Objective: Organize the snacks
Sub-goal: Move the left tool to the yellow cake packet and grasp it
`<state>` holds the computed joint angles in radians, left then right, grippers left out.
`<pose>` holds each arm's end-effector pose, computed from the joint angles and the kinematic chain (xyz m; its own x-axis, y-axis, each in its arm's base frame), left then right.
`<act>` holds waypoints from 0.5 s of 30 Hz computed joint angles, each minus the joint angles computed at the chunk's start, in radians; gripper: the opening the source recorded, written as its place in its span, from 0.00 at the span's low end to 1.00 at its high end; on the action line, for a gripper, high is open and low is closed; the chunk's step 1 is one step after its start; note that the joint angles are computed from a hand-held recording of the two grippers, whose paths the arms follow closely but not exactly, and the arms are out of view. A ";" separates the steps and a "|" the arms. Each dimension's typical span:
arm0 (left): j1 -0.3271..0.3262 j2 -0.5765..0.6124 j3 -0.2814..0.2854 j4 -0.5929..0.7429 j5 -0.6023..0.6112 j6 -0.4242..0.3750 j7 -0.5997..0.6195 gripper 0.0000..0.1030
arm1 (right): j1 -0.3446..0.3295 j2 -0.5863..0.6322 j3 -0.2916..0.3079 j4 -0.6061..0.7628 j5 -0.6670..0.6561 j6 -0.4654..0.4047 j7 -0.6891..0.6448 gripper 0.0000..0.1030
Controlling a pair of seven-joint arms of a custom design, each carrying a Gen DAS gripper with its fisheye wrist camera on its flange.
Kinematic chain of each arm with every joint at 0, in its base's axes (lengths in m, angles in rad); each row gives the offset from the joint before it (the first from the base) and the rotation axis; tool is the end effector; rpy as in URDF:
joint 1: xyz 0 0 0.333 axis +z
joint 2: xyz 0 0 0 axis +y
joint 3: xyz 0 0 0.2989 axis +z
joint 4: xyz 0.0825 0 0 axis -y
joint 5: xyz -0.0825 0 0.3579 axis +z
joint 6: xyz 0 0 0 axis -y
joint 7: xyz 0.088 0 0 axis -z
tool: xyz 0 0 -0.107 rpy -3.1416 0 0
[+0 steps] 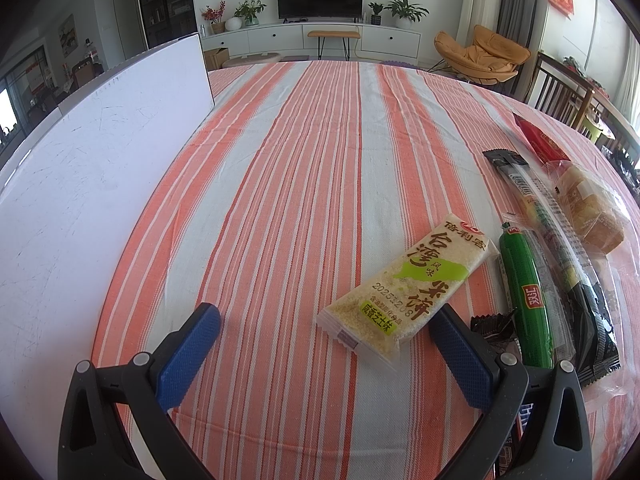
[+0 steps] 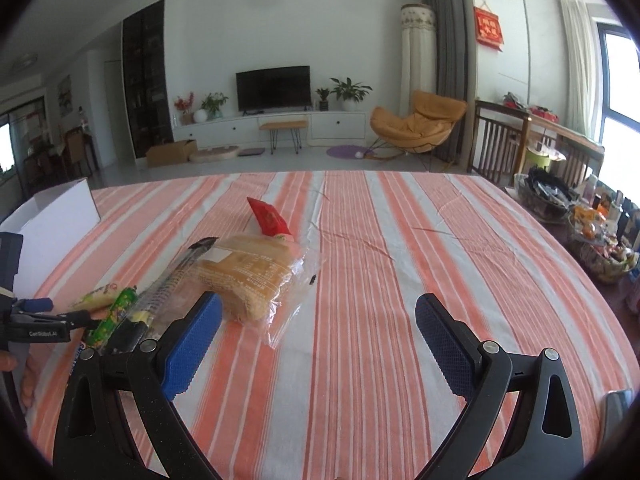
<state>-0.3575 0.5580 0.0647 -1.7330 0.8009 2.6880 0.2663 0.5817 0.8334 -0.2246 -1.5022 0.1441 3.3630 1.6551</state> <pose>0.6309 -0.2199 0.2967 0.3240 -0.9460 0.0058 -0.7656 -0.2658 -0.5858 0.6704 0.2862 0.3159 0.2850 -0.9584 -0.0134 -0.4785 -0.1301 -0.8684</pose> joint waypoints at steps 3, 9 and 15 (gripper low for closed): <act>-0.001 0.001 0.001 0.001 -0.001 0.000 0.000 1.00 | -0.008 -0.006 0.015 -0.016 -0.005 0.048 -0.015 0.96; -0.001 0.001 0.001 0.001 -0.001 0.001 0.001 1.00 | -0.018 -0.022 0.052 -0.048 0.009 0.132 -0.095 0.96; -0.002 0.001 0.002 0.001 -0.001 0.001 0.001 1.00 | -0.038 -0.032 0.099 -0.071 0.027 0.179 -0.174 0.96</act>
